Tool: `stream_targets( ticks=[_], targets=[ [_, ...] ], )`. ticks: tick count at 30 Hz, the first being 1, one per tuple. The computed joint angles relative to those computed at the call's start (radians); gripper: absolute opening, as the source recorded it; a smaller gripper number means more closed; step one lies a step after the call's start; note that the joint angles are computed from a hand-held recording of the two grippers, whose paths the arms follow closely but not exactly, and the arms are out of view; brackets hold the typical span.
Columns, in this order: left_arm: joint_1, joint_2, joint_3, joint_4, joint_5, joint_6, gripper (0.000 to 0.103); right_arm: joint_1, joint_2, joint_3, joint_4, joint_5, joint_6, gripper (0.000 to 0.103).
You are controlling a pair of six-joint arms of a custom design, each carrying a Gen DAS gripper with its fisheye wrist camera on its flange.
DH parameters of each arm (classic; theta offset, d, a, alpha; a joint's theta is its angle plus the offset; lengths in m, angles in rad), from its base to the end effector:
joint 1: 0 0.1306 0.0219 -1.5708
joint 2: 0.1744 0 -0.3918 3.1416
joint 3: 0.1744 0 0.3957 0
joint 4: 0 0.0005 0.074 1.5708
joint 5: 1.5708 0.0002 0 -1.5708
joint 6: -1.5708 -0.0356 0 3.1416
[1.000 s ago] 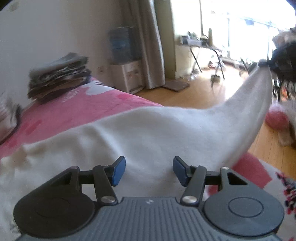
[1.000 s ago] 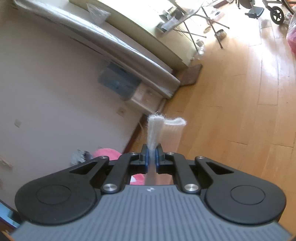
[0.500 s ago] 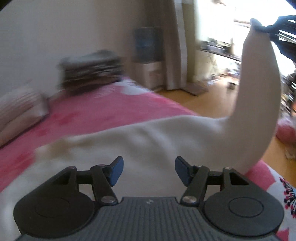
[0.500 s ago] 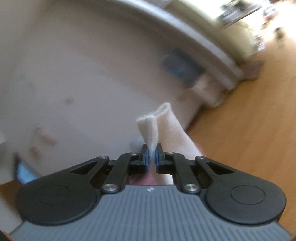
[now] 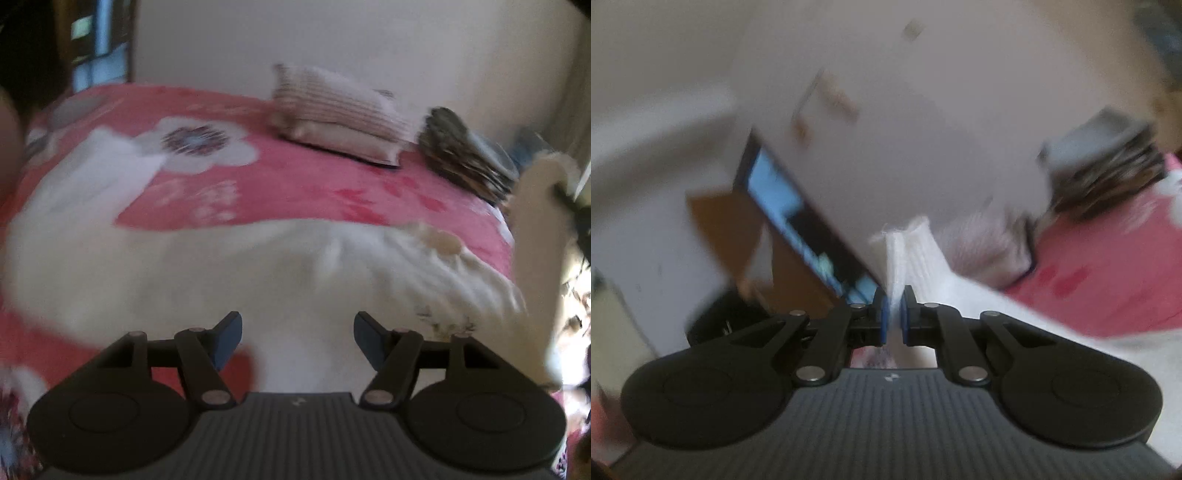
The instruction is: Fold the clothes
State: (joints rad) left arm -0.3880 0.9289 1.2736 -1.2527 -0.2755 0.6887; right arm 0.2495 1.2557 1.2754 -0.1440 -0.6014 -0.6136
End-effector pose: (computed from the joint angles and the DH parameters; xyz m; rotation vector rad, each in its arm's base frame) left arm 0.2666 -0.0990 0.5286 -0.4794 2.3892 -0.1397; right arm 0.4459 0.1339 0.5133 -0.1540 1.8036 1.1365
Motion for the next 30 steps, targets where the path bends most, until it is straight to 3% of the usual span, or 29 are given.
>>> stream_targets(
  ticks=[3, 4, 5, 6, 7, 8, 11, 15, 18, 20, 22, 25, 27, 28, 30],
  targets=[
    [0.029, -0.037, -0.050, 0.013, 0.055, 0.014, 0.073, 0.126, 0.074, 0.009, -0.109, 0.032, 0.149, 0.012],
    [0.039, -0.035, -0.055, 0.016, 0.080, 0.011, 0.074, 0.156, 0.113, 0.034, -0.200, 0.030, 0.190, 0.027],
    [0.049, -0.028, -0.060, 0.024, 0.107, 0.004, 0.074, 0.183, 0.154, 0.063, -0.292, 0.028, 0.219, 0.036],
    [0.059, -0.020, -0.065, 0.033, 0.135, -0.004, 0.074, 0.197, 0.183, 0.084, -0.373, 0.011, 0.192, 0.039],
    [0.058, -0.011, -0.071, 0.050, 0.151, -0.011, 0.074, 0.191, 0.199, 0.088, -0.404, -0.029, 0.112, 0.039],
    [0.057, 0.003, -0.074, 0.075, 0.166, -0.027, 0.075, 0.182, 0.211, 0.084, -0.413, -0.072, 0.029, 0.039],
    [0.031, 0.047, -0.083, 0.150, 0.181, -0.072, 0.077, 0.090, 0.143, 0.010, -0.295, -0.193, -0.127, 0.044],
    [-0.005, 0.128, -0.076, 0.253, 0.140, -0.174, 0.076, -0.083, 0.031, -0.027, -0.315, -0.293, -0.078, 0.049],
    [-0.041, 0.194, -0.065, 0.295, 0.069, -0.234, 0.071, -0.203, -0.055, -0.037, -0.487, -0.221, 0.122, 0.049],
    [-0.049, 0.245, -0.048, 0.292, 0.051, -0.261, 0.063, -0.290, -0.111, -0.055, -0.599, -0.164, 0.241, 0.049],
    [-0.055, 0.288, -0.033, 0.262, 0.036, -0.253, 0.059, -0.336, -0.149, -0.073, -0.690, -0.097, 0.343, 0.049],
    [-0.078, 0.302, -0.044, 0.290, -0.025, -0.233, 0.051, -0.406, -0.207, -0.116, -0.832, -0.027, 0.514, 0.049],
    [-0.094, 0.306, -0.045, 0.302, -0.053, -0.224, 0.034, -0.413, -0.236, -0.149, -0.870, 0.011, 0.581, 0.049],
    [-0.101, 0.309, -0.040, 0.303, -0.057, -0.218, 0.021, -0.408, -0.241, -0.165, -0.866, 0.021, 0.595, 0.049],
    [-0.123, 0.322, -0.020, 0.286, -0.101, -0.202, 0.015, -0.392, -0.251, -0.183, -0.871, 0.024, 0.621, 0.049]
  ],
)
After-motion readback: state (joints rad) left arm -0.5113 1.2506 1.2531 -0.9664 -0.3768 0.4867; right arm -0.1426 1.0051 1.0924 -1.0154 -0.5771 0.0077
